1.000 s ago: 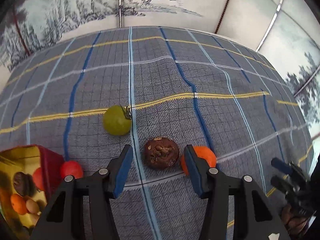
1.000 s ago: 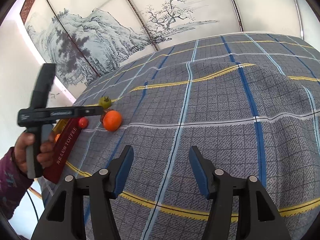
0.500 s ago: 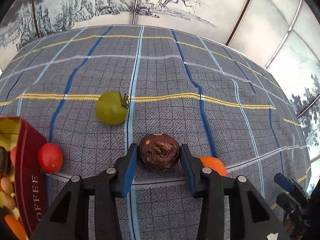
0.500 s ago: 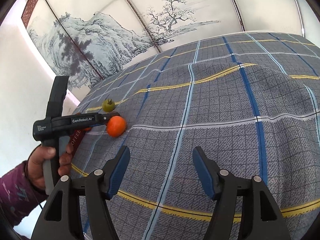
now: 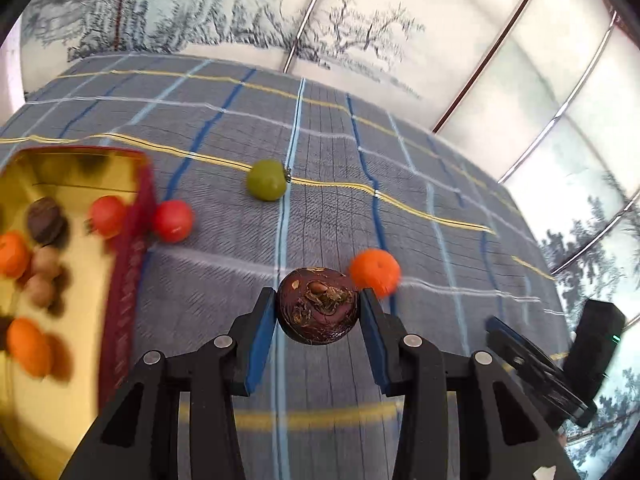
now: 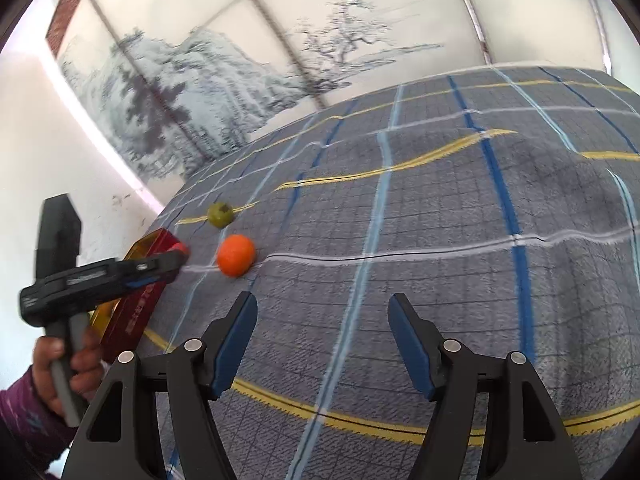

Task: Organize fruits
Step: 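Carry the brown fruit toward the tin with the left gripper while the right grasps a red tomato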

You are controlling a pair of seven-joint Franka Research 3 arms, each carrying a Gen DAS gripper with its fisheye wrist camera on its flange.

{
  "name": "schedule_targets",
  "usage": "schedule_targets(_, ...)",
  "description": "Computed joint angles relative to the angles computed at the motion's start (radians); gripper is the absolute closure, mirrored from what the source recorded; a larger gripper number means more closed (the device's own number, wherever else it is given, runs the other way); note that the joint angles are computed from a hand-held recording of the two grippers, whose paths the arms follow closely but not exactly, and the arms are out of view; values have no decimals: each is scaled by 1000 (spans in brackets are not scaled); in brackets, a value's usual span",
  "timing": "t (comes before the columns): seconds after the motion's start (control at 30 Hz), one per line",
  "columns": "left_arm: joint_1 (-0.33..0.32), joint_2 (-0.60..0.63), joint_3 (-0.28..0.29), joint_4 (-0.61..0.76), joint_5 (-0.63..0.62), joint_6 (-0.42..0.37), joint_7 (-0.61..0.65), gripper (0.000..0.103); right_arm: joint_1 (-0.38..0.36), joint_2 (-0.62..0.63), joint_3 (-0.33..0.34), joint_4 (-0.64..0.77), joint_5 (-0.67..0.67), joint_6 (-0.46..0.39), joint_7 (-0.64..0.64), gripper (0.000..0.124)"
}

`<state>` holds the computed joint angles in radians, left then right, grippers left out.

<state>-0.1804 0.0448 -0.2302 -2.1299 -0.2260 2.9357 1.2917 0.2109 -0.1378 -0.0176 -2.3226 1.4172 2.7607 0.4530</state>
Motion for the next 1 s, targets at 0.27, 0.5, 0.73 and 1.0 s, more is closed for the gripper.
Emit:
schedule_targets(0.27, -45, -235, 69, -215, -10, 15, -5, 65, 71, -25, 26, 84, -206, -200, -189, 67)
schedule_targets(0.5, -71, -356, 124, -311, 67, 16, -67, 65, 112, 255, 103, 409, -450, -251, -188, 67)
schedule_targets(0.73, -88, -395, 178, -332, 110, 18, -84, 65, 119, 480, 151, 645, -757, -236, -32, 72)
schedule_targets(1.0, -111, -384, 225, -325, 73, 20, -46, 65, 122, 634, 175, 853, -930, -323, 49, 73)
